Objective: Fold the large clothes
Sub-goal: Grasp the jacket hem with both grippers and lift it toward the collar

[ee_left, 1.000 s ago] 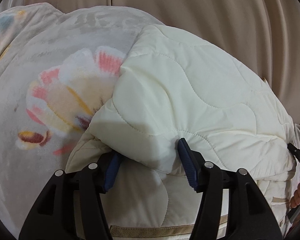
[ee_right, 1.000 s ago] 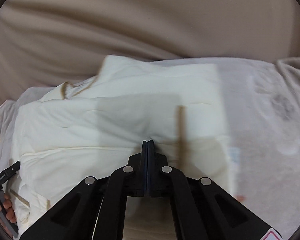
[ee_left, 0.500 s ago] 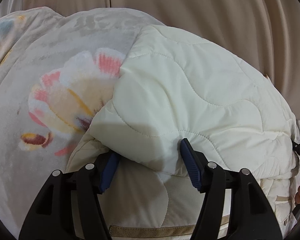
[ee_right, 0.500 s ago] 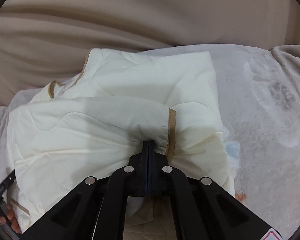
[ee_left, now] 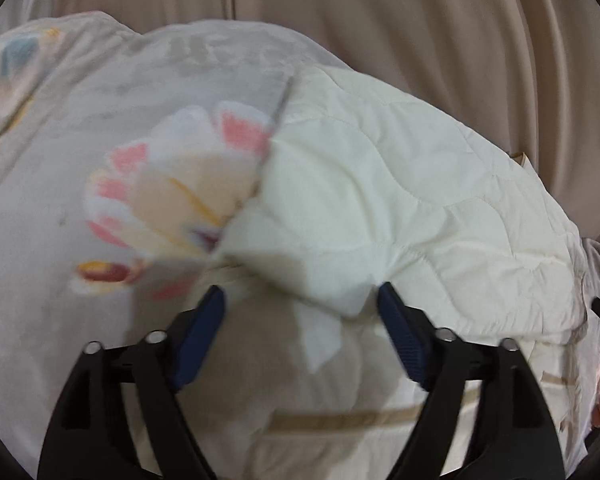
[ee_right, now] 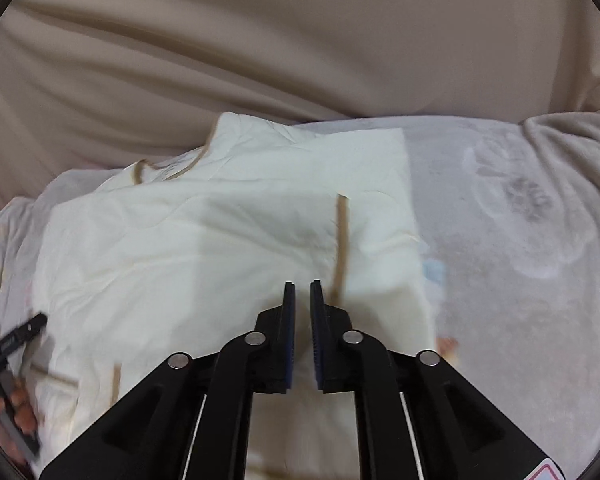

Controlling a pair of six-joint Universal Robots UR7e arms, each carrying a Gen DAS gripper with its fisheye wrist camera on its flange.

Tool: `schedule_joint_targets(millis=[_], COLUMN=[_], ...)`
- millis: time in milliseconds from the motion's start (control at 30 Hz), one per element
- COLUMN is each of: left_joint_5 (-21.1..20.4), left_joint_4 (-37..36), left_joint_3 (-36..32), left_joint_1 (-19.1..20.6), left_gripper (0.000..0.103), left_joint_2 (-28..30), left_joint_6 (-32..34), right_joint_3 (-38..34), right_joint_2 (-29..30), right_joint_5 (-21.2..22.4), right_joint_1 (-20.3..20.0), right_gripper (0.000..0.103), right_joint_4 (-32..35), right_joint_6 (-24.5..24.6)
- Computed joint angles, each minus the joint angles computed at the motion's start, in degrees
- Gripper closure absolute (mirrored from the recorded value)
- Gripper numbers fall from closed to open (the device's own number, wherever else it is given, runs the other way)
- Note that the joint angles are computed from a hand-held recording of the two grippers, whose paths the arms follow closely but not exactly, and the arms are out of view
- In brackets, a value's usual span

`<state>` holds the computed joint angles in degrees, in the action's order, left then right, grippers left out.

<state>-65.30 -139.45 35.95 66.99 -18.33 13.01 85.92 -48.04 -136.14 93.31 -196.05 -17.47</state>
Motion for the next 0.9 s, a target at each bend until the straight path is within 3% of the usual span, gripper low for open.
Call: schedule_joint_targets(millis=[100,200,333,467,600,633,667,733,767,800,833,900], left_joint_5=[1.7,2.0,-0.8,-3.8,-6.1,-6.9,-8.0,-8.1,-7.7,-7.3,-6.3,-5.5], left_joint_4=[-2.7,-1.9,1.2,2.2,-1.0,-0.8,-0.1,0.4,-0.4,-0.4,-0.9,-1.9], left_joint_3=[10.0,17.9,28.1,35.5,41.0,41.4,41.4,41.8,42.4,42.7,43.2,43.8], left_joint_1=[0.1,0.6,2.2,3.9,4.5,4.4,4.4,4.0,3.6,3.3,3.0,2.7], left_gripper=[0.019,0.017,0.017,0.017,0.018,0.021,0.032,0.044,0.055,0.071,0.076,0.091], left_joint_2=[-6.9,-12.7,-20.7,-26.1,-29.2,-29.6,-29.6,-29.8,-30.0,-30.2,-30.5,-30.9], left_joint_6=[3.2,4.0,1.3,-2.6,-3.1,-3.3,-3.5,-3.9,-3.3,-2.7,-2.4,-2.0], right_joint_3=[12.5,23.1,36.0,44.9,49.0,49.0,48.9,48.0,47.5,46.9,46.5,46.1], right_joint_2=[-6.0,-10.5,-14.9,-16.9,-17.6,-17.6,-17.3,-16.1,-15.6,-14.9,-14.6,-14.4], right_joint_5=[-0.5,-1.6,-1.9,2.1,11.2,13.6,15.3,15.5,15.5,14.8,14.6,15.3], right_joint_1=[1.1,1.6,2.1,1.6,-0.5,-1.2,-1.6,-1.8,-1.8,-1.4,-1.3,-1.1], right_gripper=[0.056,0.046,0.039,0.034,0.033,0.033,0.032,0.032,0.032,0.038,0.046,0.090], right_joint_4=[-4.4,-6.4,-11.1,-15.2,-16.7,-16.5,-16.7,-17.0,-17.1,-17.7,-17.8,-17.7], right_joint_6=[0.0,3.2,10.1,18.9,24.1,25.0,25.5,26.7,26.9,26.9,27.0,27.4])
